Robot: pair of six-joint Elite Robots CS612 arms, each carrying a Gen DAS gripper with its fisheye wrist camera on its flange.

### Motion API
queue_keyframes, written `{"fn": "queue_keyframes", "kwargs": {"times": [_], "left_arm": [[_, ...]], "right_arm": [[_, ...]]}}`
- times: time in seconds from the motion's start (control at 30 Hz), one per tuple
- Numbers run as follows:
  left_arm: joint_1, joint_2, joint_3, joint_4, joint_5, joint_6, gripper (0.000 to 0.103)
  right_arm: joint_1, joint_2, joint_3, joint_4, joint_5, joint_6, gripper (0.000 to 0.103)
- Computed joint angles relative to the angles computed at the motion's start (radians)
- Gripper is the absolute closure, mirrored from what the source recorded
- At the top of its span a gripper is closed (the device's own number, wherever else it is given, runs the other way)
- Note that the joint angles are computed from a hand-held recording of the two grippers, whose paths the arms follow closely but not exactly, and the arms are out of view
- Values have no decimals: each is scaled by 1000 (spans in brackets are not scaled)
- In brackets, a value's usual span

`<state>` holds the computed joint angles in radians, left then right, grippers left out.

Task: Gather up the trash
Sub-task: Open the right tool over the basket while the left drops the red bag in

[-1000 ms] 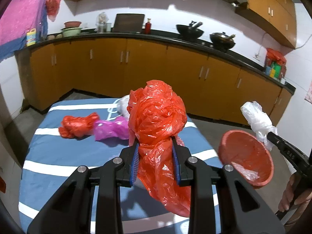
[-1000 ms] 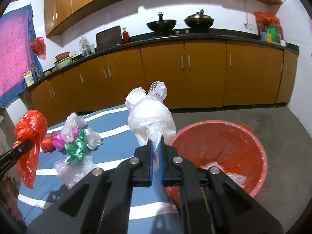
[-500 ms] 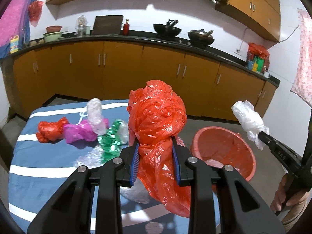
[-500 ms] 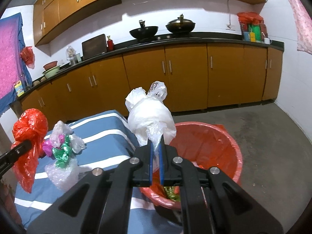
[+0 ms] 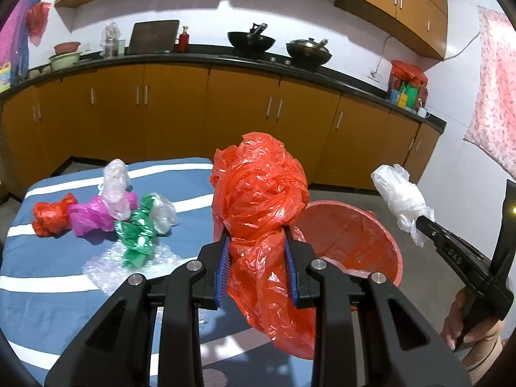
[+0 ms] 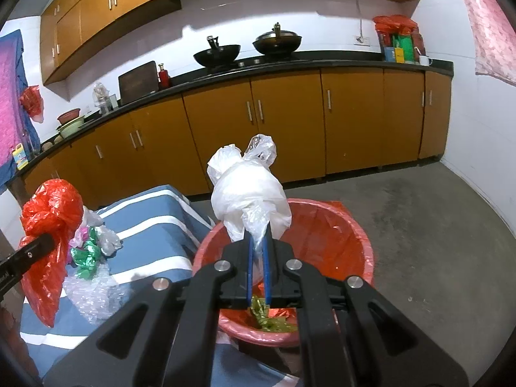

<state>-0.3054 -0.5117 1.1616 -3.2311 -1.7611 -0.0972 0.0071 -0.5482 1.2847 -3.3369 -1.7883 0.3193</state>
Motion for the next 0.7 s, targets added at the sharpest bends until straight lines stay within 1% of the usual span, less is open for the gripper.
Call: {"fn": "queue_keyframes", "kwargs": {"times": [0.4,0.7], "left_arm": [[-36,26,-46,61,-36,40,74],[-66,64,-119,127,-62,81,74]], "right_arm": [[-30,-5,27,3,-23,29,96],[-49,9,12,18,-23,44,96]]}}
